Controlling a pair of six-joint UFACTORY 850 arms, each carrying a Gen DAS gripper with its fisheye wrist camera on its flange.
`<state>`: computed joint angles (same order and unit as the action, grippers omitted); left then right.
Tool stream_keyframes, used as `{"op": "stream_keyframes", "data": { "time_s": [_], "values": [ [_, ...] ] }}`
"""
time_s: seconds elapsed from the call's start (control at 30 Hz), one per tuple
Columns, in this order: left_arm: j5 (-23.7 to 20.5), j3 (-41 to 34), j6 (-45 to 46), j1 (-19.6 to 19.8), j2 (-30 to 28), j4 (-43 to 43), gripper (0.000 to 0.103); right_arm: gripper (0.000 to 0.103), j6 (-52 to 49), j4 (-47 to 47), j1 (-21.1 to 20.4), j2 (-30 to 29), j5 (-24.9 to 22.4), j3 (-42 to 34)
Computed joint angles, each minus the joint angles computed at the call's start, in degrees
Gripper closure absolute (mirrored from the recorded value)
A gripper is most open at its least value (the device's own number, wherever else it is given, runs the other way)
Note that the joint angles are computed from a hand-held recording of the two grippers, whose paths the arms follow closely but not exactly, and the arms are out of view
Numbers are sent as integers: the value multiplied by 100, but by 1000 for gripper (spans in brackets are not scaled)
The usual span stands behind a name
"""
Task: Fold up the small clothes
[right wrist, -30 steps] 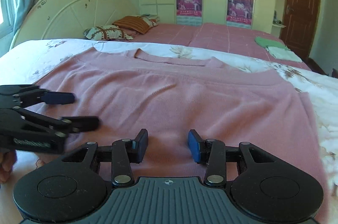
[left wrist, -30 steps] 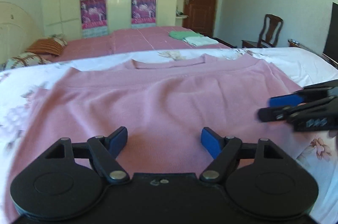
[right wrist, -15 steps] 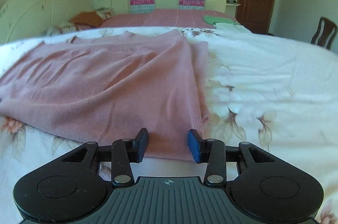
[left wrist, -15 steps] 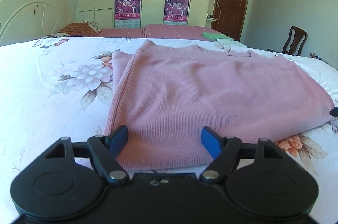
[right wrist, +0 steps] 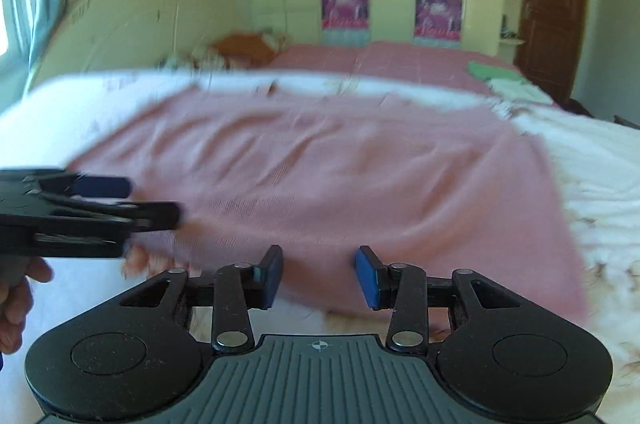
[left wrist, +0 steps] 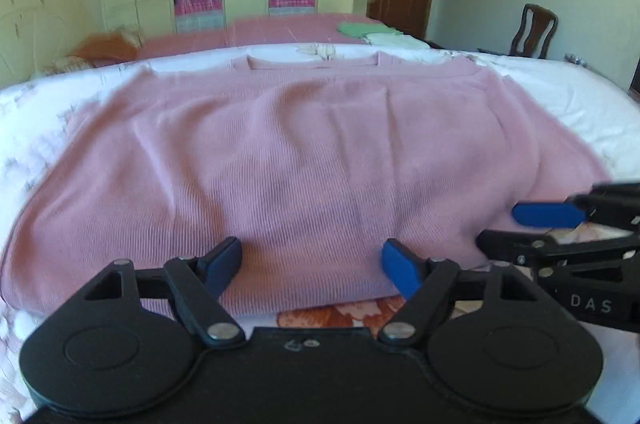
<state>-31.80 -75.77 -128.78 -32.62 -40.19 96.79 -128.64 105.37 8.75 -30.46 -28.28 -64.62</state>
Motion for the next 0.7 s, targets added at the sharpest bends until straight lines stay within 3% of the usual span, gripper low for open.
{"op": "stream_keyframes", "data": {
  "time_s": [0.07, 0.2, 0.27, 0.33, 0.37, 0.43, 0.5, 0.6, 0.67, 0.7],
  "values": [
    [137, 212, -430, 26, 178, 229, 26, 62, -574, 501, 93, -19, 140, 79],
    [-473, 885, -1064, -17, 564, 598, 26, 62, -920, 841, -144, 158, -212, 257],
    [-256, 1050, -1118, 137, 609, 513, 24, 62, -1238, 1146, -229, 151, -125, 264],
    [-226, 1216, -1396, 167, 743, 781, 26, 62, -970, 1027, -257, -66, 303, 71],
    [-270, 1271, -1346, 154, 823, 739, 26, 62, -496, 703, -328, -111, 220, -5],
    [-689, 1475, -1385, 85, 986, 737, 26, 62, -267, 605, -396, -42, 165, 2],
    [-853, 1663, -1456, 124, 1117, 610, 26, 62, -888, 1288, -542, 126, -112, 197],
    [-483, 1703, -1043, 332, 1110, 187, 25, 62, -1460, 2042, -718, 91, 75, 179],
    [-499, 1788, -1107, 337, 1134, 459, 25, 62, -1095, 1819, -827, -148, 488, -77],
    [-469, 1782, -1139, 354, 1157, 426, 25, 62, -578, 1347, -941, -232, 407, -164]
  ]
}}
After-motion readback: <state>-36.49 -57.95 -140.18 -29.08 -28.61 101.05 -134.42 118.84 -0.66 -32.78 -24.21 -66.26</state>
